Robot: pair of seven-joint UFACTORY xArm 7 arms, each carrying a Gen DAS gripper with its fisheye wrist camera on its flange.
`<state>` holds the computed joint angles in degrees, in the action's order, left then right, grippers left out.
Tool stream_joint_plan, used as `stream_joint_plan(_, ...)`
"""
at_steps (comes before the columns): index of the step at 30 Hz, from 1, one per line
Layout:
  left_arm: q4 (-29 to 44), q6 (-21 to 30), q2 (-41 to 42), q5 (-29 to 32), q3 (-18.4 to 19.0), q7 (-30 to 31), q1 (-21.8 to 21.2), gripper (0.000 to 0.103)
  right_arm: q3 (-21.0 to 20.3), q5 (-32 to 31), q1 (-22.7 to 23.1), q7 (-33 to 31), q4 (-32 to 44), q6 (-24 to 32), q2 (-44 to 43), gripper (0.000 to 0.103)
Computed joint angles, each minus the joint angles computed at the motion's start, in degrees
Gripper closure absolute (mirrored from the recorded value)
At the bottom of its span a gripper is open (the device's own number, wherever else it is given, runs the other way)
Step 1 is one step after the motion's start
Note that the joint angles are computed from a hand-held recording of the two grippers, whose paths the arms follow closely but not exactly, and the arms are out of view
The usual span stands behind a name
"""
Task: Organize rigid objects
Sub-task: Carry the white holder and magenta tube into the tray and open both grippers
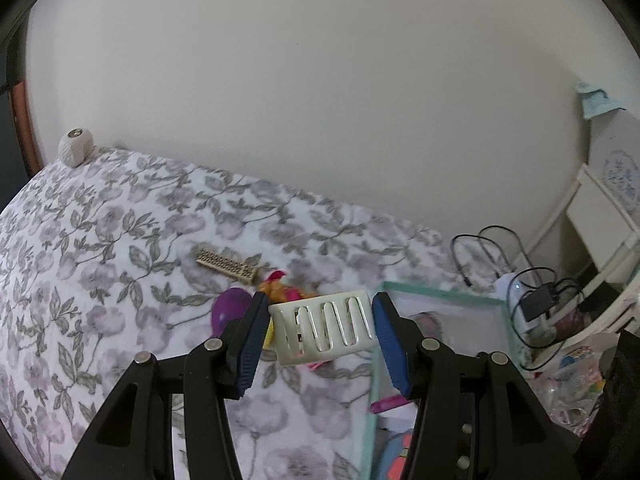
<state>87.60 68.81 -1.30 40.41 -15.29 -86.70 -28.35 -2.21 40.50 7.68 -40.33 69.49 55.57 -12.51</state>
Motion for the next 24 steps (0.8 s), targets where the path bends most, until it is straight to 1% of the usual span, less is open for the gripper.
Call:
stream_joint_plan(5, 1.8, -2.6, 1.9, 1.7, -0.2, 1.1, -1.1, 0.048, -1.7, 0.6, -2.1, 0.3, 0.8, -1.5, 0.9, 0.082)
stream_joint_plan(8, 2.9, -4.8, 3.6, 1.6, 0.2, 2.5, -2.1, 0.048, -2.3, -0.4, -3.8, 1.1, 1.1, -3.5, 1.4, 0.082)
stream_joint_plan(12, 4.0, -8.8, 6.0, 0.8, 1.1, 4.5, -3.4, 0.048, -2.3, -4.1, -5.9, 3.3, 0.5, -8.1, 1.9, 0.082)
stream_joint_plan(15, 5.8, -10.8, 8.5, 0.1, 1.8, 6.9, -4.8, 0.048, -2.8, -6.3, -7.3, 5.0, 0.7, -10.0, 2.7, 0.082)
stream_joint_plan(17, 6.6, -13.2, 10.0, -0.8, 2.3, 8.3, -5.8, 0.048, -2.9, -8.4, -8.2, 6.0, 0.7, -11.2, 3.3, 0.082)
stream_joint_plan(19, 7.9, -14.2, 11.7, -1.1, 2.8, 9.8, -7.0, 0.048, -2.8, -10.4, -8.9, 6.9, 0.4, -12.4, 3.7, 0.082)
stream_joint_plan(22, 10.1, -14.5, 14.2, -2.5, 3.7, 12.4, -8.8, 0.048, -2.6, -12.5, -9.4, 7.6, 0.4, -12.6, 4.6, 0.082)
stream_joint_plan(24, 10.6, -15.4, 15.2, -4.1, 4.4, 13.9, -9.5, 0.048, -2.5, -12.3, -9.4, 7.2, 0.4, -12.1, 5.3, 0.082)
